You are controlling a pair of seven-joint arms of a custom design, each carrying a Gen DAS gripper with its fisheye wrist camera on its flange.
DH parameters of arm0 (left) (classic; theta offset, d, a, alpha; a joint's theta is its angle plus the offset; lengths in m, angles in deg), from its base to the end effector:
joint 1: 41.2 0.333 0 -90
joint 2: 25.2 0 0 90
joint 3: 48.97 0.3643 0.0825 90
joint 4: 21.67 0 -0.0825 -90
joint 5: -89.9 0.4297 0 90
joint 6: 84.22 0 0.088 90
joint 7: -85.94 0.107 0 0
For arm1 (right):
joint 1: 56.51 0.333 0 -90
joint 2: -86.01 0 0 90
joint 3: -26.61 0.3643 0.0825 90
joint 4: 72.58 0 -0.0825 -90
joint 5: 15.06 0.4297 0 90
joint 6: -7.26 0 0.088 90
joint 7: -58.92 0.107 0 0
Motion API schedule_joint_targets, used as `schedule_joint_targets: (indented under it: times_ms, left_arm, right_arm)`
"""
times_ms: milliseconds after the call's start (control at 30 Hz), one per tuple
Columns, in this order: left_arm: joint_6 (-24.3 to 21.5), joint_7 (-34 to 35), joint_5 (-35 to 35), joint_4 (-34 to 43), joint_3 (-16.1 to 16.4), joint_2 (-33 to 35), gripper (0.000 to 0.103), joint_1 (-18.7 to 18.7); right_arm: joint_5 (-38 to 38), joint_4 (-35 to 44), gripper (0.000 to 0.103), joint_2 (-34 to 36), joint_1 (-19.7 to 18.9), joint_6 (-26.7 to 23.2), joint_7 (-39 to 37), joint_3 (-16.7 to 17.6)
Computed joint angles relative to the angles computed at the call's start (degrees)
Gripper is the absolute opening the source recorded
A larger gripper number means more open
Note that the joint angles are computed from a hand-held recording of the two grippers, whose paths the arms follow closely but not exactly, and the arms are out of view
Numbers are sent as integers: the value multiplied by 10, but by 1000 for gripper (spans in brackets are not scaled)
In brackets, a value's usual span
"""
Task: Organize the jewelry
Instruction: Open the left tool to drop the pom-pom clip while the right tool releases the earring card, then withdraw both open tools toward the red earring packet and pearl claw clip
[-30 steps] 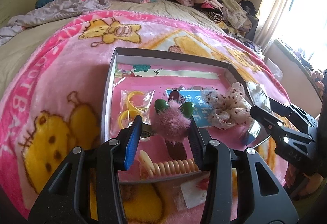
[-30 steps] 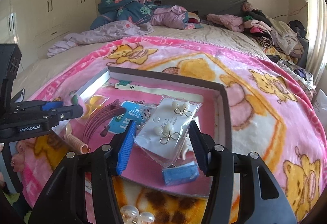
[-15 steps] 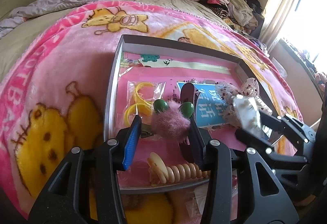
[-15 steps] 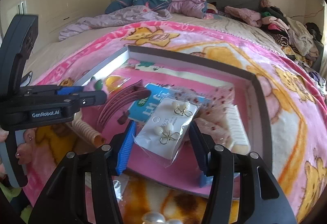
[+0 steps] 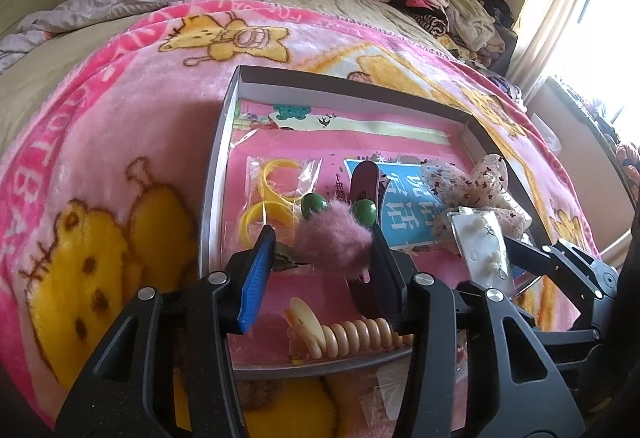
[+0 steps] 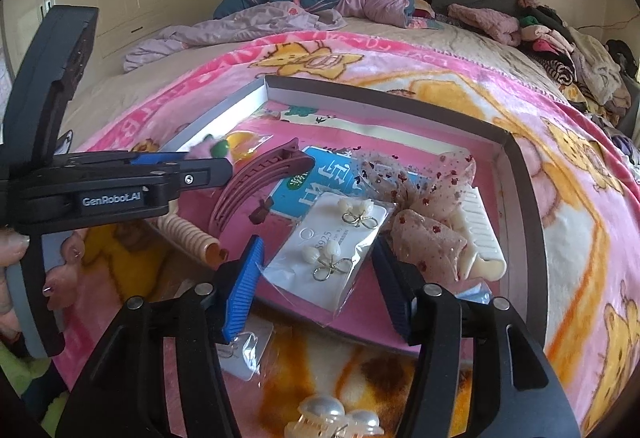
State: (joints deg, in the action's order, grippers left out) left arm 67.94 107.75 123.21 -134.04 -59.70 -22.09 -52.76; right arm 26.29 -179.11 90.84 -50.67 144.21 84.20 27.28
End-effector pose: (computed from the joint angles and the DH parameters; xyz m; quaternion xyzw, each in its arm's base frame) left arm 0.6038 -0.2615 0.5453 -0.7699 0.5241 -0.3037 0.2011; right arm 0.6645 0.0814 0.5529 -0.8677 0.3444 -0.1191 0.3382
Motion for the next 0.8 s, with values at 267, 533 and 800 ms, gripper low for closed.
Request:
schedule_joint_targets:
  times_ms: [267, 533, 800]
  left_arm:
    - [4, -5, 4, -6, -2, -10, 54, -2]
    - [-2, -41, 26, -17, -10, -35, 67, -3]
    - [-19, -79, 49, -32, -25, -64, 83, -4]
  right_arm:
    - [15, -15, 66, -24, -6, 0, -3, -8]
    - [37, -35, 76, -55, -12, 7, -6, -22]
    - [44, -57, 79, -81, -17, 14, -13, -35]
